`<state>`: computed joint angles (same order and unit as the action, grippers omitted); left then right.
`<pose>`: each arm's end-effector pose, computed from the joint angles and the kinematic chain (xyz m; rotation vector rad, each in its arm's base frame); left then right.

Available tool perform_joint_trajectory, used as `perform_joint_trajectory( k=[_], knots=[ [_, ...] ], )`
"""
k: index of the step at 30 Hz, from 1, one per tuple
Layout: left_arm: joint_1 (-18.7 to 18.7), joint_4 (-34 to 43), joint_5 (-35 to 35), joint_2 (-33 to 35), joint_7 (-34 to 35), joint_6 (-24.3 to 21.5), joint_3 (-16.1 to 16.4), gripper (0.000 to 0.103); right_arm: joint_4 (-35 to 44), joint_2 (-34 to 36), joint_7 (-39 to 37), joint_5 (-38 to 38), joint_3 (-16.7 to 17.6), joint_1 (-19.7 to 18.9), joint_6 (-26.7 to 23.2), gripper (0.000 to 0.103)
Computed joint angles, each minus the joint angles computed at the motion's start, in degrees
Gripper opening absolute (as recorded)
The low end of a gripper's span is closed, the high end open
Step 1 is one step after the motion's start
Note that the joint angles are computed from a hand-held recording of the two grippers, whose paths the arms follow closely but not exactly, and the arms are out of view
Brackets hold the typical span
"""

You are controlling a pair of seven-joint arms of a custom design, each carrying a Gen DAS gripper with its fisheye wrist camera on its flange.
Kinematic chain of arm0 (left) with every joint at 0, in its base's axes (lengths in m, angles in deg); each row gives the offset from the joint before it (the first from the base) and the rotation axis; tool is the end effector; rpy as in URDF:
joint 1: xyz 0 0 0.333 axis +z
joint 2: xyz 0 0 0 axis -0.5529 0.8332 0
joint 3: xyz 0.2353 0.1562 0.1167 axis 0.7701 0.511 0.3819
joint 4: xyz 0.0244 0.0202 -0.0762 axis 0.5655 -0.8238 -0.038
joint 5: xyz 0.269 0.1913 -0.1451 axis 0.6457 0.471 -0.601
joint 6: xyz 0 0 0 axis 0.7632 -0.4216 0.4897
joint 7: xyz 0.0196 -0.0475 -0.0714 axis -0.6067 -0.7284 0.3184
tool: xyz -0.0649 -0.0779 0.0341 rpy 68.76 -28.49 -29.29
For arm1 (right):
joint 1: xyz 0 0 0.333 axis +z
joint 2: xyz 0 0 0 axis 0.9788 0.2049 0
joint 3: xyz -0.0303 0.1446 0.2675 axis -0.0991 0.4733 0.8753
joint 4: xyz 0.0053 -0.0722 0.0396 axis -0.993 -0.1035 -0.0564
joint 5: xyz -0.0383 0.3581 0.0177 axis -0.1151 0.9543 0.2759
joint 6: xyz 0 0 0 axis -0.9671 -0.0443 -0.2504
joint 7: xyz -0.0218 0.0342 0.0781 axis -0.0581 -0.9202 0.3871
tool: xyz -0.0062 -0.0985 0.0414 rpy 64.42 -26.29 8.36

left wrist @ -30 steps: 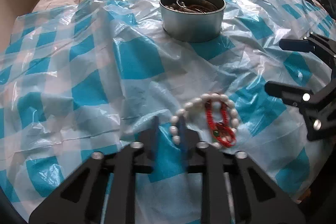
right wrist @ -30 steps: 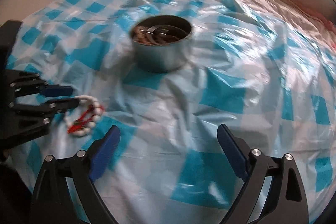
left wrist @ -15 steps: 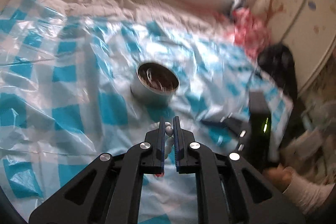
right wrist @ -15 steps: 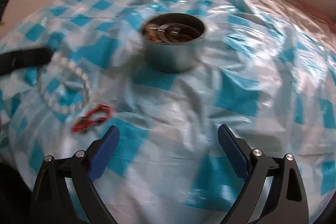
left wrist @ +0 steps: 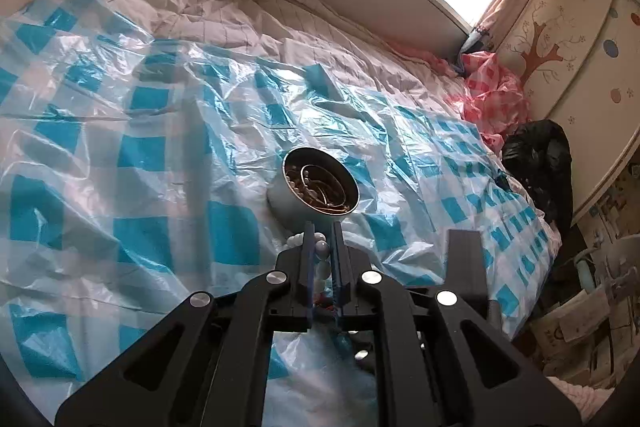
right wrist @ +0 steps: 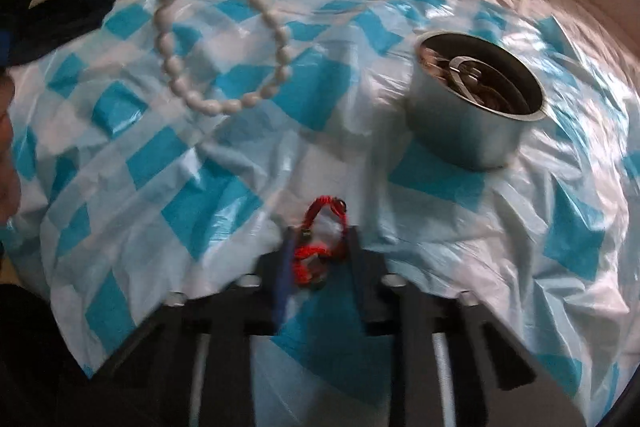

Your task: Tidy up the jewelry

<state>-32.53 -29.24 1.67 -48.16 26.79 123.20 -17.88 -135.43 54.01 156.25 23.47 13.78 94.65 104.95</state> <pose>0.6573 -0.1336 0.5354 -1.7331 2.1630 -1.3054 0.6353 0.2591 0.4515 -2.1931 1.3963 -0.2166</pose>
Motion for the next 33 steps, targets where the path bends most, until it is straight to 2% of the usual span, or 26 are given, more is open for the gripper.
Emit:
perform_joint_trajectory(
  k=[5, 12, 21, 24, 33],
  knots=[
    [-1.32, 2.78, 1.94, 2.03, -0.78, -0.64, -0.43, 0.007, -6.2, -4.69, 7.08, -2.72, -3.5, -0.28, 4.35, 0.013],
    [-2.7, 7.51, 3.99, 5.56, -2.44, -1.45, -1.63, 0.007, -8.69, -6.56, 8.63, -1.65, -2.78, -3.05, 8.77, 0.013],
    [-4.46, 14.03, 7.55, 10.23, -5.64, -1.69, -2.54, 0.007, -7.91, -6.03, 8.15, -1.6, -2.34, -3.5, 11.55, 0.013],
    [-4.88, 16.27, 8.56, 11.71, -6.35, -1.82, -2.97, 0.007, -7.52, -5.87, 10.0, -4.29, -3.6, -2.43, 12.42, 0.013],
    [-5.99, 21.99, 11.25, 15.62, -8.75, -2.6, -3.57, 0.007, -4.77, -4.47, 11.03, -8.05, -4.14, -1.89, 12.94, 0.013]
  ],
)
